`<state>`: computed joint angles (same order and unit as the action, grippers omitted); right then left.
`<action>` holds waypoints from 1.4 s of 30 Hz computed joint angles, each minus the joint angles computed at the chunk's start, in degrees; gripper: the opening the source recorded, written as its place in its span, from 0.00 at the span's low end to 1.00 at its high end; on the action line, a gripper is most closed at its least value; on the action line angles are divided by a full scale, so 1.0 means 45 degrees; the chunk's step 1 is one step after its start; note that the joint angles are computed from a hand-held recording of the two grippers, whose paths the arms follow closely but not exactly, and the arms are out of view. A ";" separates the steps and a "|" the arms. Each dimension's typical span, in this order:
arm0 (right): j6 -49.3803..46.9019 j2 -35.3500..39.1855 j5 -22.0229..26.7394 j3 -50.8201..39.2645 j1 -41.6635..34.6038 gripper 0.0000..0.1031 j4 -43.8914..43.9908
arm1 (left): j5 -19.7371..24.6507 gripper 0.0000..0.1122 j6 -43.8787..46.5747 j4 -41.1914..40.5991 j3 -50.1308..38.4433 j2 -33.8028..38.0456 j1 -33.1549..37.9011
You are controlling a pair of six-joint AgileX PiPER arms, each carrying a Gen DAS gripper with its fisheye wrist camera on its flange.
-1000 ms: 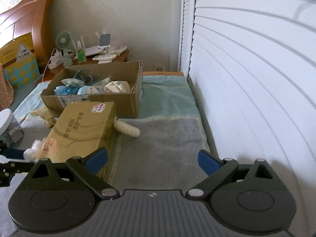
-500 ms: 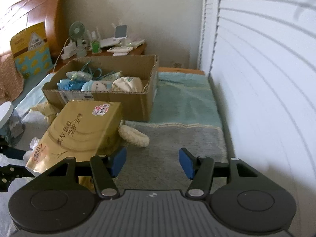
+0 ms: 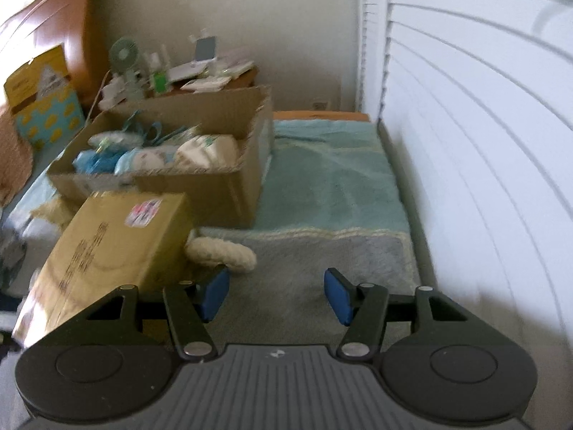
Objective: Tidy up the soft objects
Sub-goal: 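Grasp the cream fuzzy ring with the right tool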
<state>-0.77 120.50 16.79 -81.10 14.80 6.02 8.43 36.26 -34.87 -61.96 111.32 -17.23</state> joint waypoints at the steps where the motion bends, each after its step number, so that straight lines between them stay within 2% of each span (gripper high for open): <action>1: -0.0466 -0.0025 -0.0049 0.0015 -0.0070 0.62 0.0483 | 0.0007 0.32 0.0142 -0.0125 0.0007 0.0000 0.0019; 5: -0.2447 -0.0134 -0.0108 0.0145 -0.0157 0.61 0.2339 | 0.0029 0.32 0.0483 -0.0508 0.0036 0.0008 0.0049; 11: -0.3314 0.0057 -0.0197 0.0043 0.0017 0.52 0.2862 | 0.0076 0.32 0.0968 -0.0999 0.0059 0.0062 0.0088; 13: -0.3851 0.0187 -0.0248 -0.0020 0.0013 0.52 0.3320 | 0.0109 0.32 0.1159 -0.1175 0.0040 0.0074 0.0114; 19: -0.6334 0.0457 -0.0500 -0.0124 -0.0074 0.45 0.5692 | 0.0122 0.33 0.1361 -0.1341 0.0032 0.0083 0.0126; 22: -0.7481 0.0527 -0.0505 -0.0167 -0.0119 0.35 0.6763 | 0.0141 0.33 0.1620 -0.1580 0.0027 0.0089 0.0139; 28: -0.6907 0.0629 -0.0729 -0.0188 -0.0053 0.24 0.6308 | 0.0161 0.34 0.1935 -0.1879 0.0040 0.0091 0.0162; 31: -0.5261 0.0666 -0.0853 -0.0225 0.0062 0.12 0.4755 | 0.0184 0.34 0.1932 -0.1896 0.0048 0.0081 0.0173; 36: -0.4961 0.0494 -0.0943 -0.0043 0.0066 0.11 0.4601 | 0.0230 0.36 0.1830 -0.1787 0.0053 0.0059 0.0167; 42: -0.3272 0.0077 -0.1105 0.0267 0.0173 0.11 0.2990 | 0.0231 0.35 0.2733 -0.2811 0.0120 0.0030 0.0236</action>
<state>-15.50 120.85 11.81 -79.90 15.58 19.48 9.48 48.56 -47.52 -61.42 111.46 -16.17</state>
